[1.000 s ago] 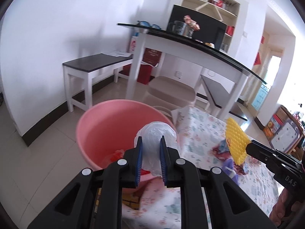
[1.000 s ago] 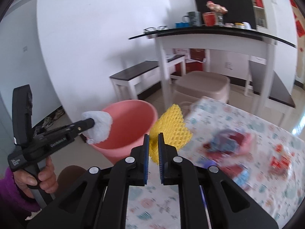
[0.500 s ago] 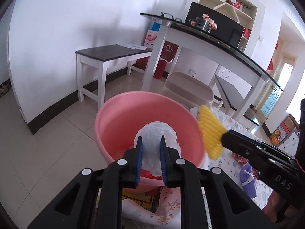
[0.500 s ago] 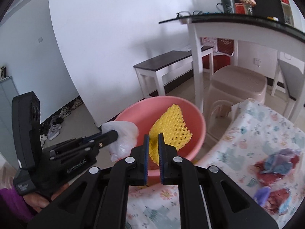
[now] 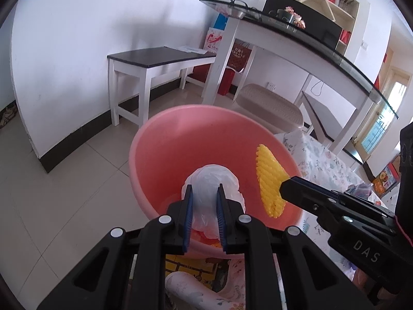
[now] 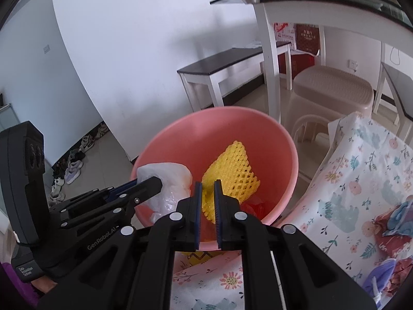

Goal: Collect trash
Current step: 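Carry both items over the pink bucket and open both tools, then move both tools back over the table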

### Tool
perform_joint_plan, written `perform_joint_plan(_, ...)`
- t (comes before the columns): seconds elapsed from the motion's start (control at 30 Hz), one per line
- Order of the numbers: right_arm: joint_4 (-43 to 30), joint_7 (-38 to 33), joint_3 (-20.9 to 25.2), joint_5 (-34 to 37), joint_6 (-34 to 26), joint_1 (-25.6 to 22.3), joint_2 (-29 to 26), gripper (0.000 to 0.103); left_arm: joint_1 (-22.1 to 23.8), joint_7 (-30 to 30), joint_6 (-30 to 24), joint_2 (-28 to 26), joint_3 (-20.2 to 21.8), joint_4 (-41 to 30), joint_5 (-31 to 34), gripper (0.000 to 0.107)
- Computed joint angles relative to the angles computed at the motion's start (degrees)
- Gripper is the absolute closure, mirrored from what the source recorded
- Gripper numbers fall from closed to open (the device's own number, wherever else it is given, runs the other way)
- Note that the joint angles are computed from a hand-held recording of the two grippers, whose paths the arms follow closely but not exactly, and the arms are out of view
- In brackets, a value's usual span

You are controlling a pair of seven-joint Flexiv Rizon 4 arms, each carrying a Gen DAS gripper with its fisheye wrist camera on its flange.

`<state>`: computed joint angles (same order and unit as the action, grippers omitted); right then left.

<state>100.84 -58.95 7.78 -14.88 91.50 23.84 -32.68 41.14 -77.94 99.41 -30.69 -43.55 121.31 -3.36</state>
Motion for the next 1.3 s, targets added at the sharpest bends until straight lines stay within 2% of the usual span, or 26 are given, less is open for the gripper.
perform_joint_plan(0.33, -2.67, -1.59, 3.47, 1.35, -3.34, -2.62, -1.96, 0.094, -3.78, 0.41, -0.44, 0.29, 3.86, -0.85, -1.42, 0.085)
perform_joint_plan(0.57, -3.75, -3.04, 4.95, 3.26, -6.07, -3.62, -2.29, 0.091, -2.46, 0.11, 0.51, 0.21, 2.44, -0.13, -1.05, 0.066)
perform_joint_plan(0.83, -3.10, -3.75, 5.24, 4.82, -5.91, -4.00, -1.81, 0.084, -0.05, -1.74, 1.09, 0.41, 0.48, 0.80, 0.29, 0.066)
perform_joint_plan(1.07, -0.28, -3.20, 3.29, 4.42, -3.40, -2.57, 0.17, 0.084, 0.99, -2.39, 1.33, 1.02, -0.35, 1.53, 1.83, 0.065)
perform_joint_plan(1.3, 5.63, -0.55, -1.59, 2.72, 1.75, 0.77, 4.12, 0.084, 2.74, -2.54, 1.72, 1.66, -2.56, 2.60, 3.31, 0.065)
